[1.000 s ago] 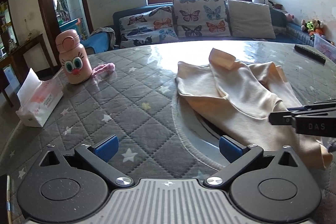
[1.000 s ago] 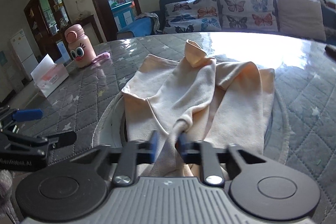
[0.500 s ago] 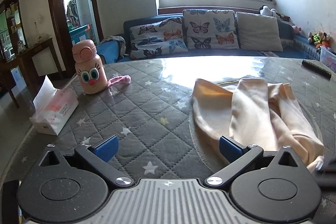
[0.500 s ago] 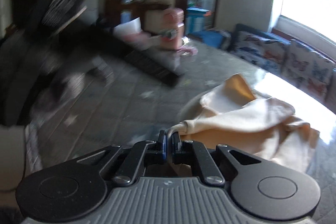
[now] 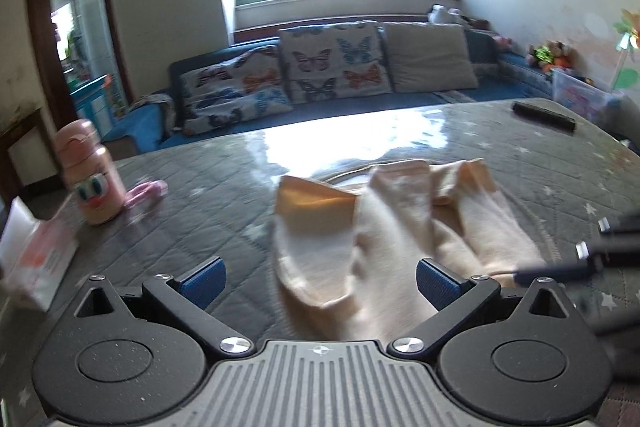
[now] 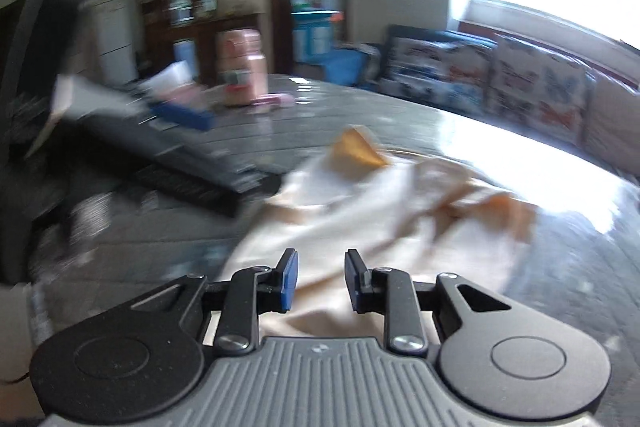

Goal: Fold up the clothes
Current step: 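Grasp a sweatshirt edge with the right gripper while the left gripper grasps another edge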

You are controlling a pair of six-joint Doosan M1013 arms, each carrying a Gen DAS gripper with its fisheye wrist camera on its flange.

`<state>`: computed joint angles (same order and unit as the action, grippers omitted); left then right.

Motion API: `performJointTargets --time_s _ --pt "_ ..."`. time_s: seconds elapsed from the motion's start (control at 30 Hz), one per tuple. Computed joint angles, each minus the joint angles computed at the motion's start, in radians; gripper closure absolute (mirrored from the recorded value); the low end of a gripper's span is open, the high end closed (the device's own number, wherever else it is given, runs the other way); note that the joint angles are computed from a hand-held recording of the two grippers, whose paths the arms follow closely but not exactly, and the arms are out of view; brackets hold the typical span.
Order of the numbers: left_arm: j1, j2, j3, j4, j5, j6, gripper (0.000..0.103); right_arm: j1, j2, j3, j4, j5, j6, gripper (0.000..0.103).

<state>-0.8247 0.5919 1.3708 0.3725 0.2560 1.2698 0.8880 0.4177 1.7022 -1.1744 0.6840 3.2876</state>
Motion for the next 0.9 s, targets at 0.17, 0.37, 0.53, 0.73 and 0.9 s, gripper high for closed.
performJointTargets --time_s 0.17,0.37,0.53,0.73,0.9 --pt "-0.004 0.059 -0.084 -0.207 0.06 0.229 0.021 -0.058 -0.015 0.033 0.016 0.04 0.054 0.078" --pt "-0.001 0.13 -0.185 -0.331 0.135 0.356 0.027 -0.154 0.002 0.049 0.018 0.019 0.097 0.078" --pt "0.007 0.172 -0.249 -0.398 0.192 0.398 0.037 -0.205 0.022 0.05 -0.006 -0.007 0.131 0.078" --pt "0.017 0.196 -0.282 -0.462 0.228 0.437 0.057 -0.243 0.038 0.048 -0.013 -0.043 0.137 0.078" --pt "0.021 0.197 -0.278 -0.492 0.214 0.467 0.088 -0.247 0.042 0.051 -0.032 -0.066 0.142 0.085"
